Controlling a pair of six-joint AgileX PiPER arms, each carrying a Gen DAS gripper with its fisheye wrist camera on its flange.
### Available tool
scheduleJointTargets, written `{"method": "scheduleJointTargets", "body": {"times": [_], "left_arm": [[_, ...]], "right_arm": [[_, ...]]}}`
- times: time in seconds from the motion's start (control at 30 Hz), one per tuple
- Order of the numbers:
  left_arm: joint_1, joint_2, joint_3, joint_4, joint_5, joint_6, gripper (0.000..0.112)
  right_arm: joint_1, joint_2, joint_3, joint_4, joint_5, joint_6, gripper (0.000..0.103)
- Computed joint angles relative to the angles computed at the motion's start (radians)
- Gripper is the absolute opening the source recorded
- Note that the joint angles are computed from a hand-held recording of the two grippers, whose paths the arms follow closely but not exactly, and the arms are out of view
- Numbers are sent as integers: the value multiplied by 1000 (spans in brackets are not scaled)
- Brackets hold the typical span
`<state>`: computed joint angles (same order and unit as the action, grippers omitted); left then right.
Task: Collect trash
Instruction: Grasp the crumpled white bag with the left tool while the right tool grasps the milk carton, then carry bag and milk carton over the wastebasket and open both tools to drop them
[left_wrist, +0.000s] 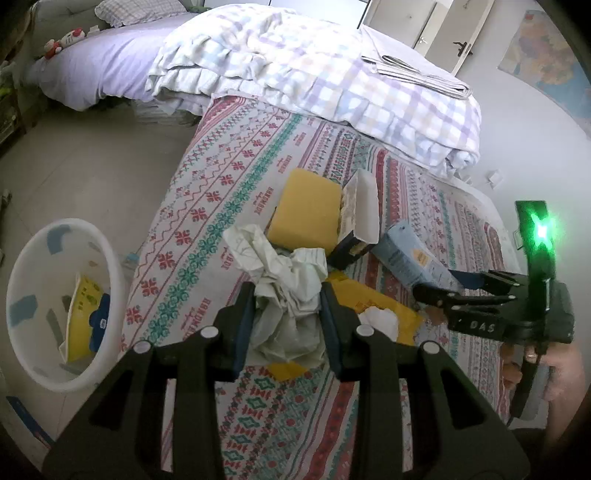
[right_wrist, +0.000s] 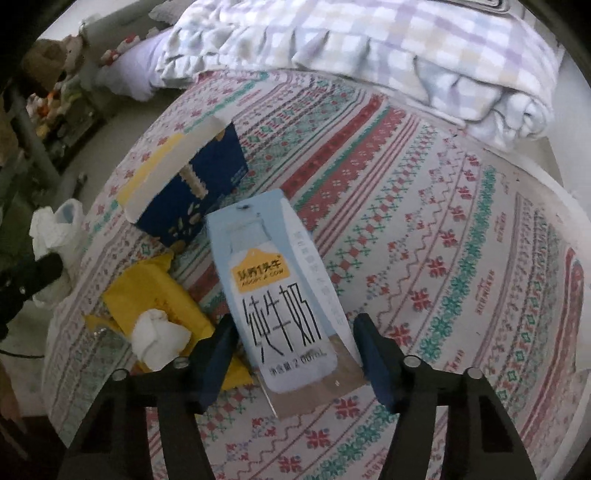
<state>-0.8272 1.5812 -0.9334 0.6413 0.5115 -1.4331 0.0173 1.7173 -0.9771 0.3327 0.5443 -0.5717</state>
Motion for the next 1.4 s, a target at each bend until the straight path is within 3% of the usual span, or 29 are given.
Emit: {"method": "scheduleJointTargets", "body": {"times": [0.3, 0.67, 1.07, 1.4], "left_arm": [[-15, -34, 23, 27, 4, -47, 36], [-29, -97, 59, 61, 15, -101, 36], [-9, -242, 169, 82, 52, -143, 36], [67, -403, 301, 42, 110, -97, 37]], "right_arm": [[-52, -159, 53, 82, 53, -27, 57], [-19, -323, 111, 113, 80, 12, 57], [210, -442, 185, 84, 21, 129, 57], [447, -378, 184, -18, -60, 310, 57]]}}
